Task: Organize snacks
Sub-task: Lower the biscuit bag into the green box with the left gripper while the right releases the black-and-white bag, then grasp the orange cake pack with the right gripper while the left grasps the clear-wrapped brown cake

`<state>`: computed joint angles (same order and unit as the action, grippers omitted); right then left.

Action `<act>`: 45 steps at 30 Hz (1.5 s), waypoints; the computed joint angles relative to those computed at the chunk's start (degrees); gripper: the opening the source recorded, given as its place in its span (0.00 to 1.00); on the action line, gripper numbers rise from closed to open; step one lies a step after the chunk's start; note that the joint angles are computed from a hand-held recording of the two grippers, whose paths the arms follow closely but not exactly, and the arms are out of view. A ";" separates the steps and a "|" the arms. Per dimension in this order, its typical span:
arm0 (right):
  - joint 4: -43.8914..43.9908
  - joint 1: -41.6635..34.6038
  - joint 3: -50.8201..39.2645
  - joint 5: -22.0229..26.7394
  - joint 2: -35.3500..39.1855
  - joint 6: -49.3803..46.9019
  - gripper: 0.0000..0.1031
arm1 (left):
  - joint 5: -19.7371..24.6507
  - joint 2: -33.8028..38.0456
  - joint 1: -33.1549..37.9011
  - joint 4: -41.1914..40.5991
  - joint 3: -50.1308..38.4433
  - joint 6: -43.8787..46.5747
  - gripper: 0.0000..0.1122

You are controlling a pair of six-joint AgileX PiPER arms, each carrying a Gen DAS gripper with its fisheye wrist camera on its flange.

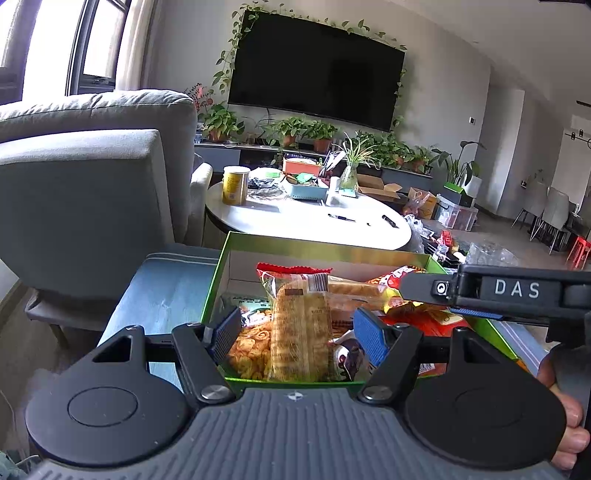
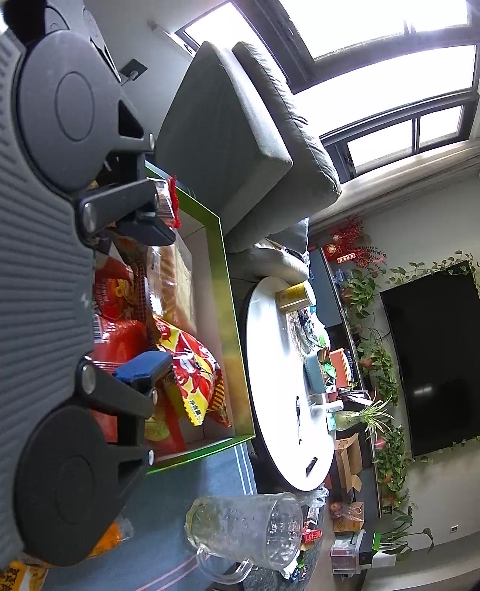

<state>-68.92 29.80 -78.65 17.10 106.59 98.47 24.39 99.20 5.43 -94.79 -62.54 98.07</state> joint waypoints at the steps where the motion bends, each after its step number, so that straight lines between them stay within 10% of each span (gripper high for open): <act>1: -0.46 0.15 0.45 -0.06 -0.30 0.42 0.63 | 0.01 -0.47 0.05 0.07 0.39 -0.06 0.58; 21: -2.14 -3.40 15.43 11.25 -10.30 6.36 0.63 | 1.97 -12.38 -0.49 3.06 11.91 -3.47 0.58; 33: 1.25 -7.71 19.46 6.18 -8.17 4.22 0.63 | 6.65 -9.46 -6.58 23.60 10.48 -19.48 0.59; 45: -3.19 -9.97 21.90 0.07 -9.66 6.70 0.63 | 1.76 -4.12 -17.26 31.59 6.93 -19.65 0.59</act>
<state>-72.11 19.83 -56.75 17.18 96.92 105.17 26.15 95.07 -11.84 -63.20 -55.61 78.42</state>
